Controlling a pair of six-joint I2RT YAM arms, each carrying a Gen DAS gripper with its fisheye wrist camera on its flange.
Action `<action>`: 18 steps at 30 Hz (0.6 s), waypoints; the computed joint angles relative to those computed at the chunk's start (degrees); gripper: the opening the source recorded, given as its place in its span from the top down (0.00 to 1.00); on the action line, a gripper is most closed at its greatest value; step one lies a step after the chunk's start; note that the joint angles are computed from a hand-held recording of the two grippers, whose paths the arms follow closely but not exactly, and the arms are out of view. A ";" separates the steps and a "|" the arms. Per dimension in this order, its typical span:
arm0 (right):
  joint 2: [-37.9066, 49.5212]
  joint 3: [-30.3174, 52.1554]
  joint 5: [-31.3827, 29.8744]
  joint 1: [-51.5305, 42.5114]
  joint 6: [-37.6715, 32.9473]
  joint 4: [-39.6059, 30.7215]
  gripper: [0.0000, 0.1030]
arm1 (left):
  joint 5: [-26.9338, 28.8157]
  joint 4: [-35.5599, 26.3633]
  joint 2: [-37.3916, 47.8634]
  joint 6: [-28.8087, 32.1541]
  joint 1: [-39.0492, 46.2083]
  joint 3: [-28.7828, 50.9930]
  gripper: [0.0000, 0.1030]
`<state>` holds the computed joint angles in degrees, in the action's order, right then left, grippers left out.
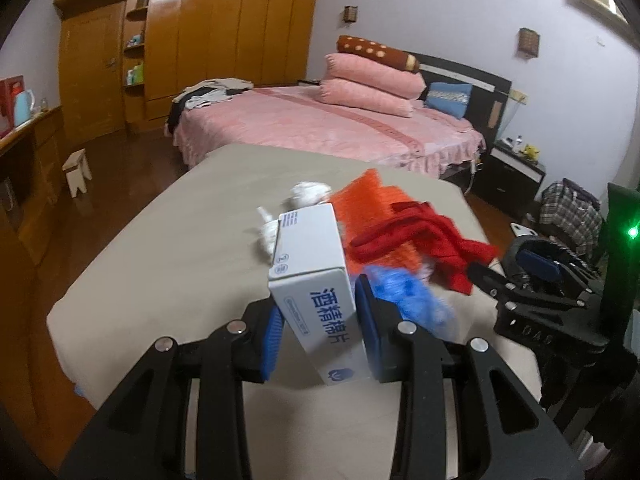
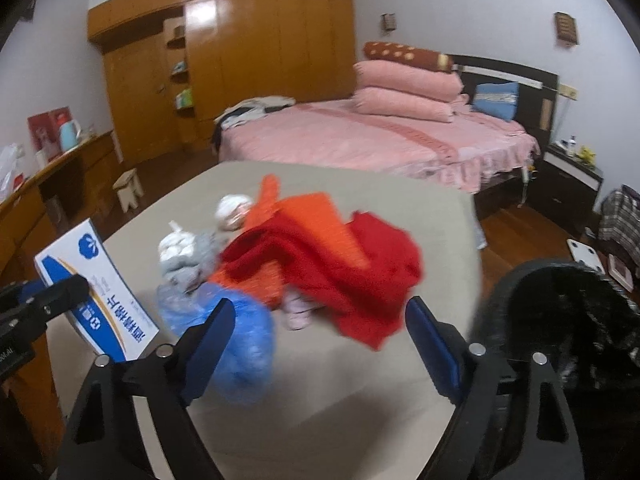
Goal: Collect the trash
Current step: 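Grasp the blue plastic bag with the right gripper while the left holds the box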
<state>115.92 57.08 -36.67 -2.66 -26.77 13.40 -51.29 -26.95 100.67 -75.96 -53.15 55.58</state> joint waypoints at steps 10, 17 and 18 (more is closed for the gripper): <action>4.15 0.91 5.37 7.13 -1.97 -0.91 0.32 | 0.78 1.40 -2.11 -1.91 1.09 -5.21 0.68; 4.83 3.31 1.61 7.69 -7.63 -9.15 0.71 | 1.79 3.73 -1.67 -1.54 1.58 -6.10 0.68; 4.29 3.11 1.00 7.37 -8.09 -9.69 0.76 | 1.79 3.92 -1.42 -1.55 1.53 -5.96 0.68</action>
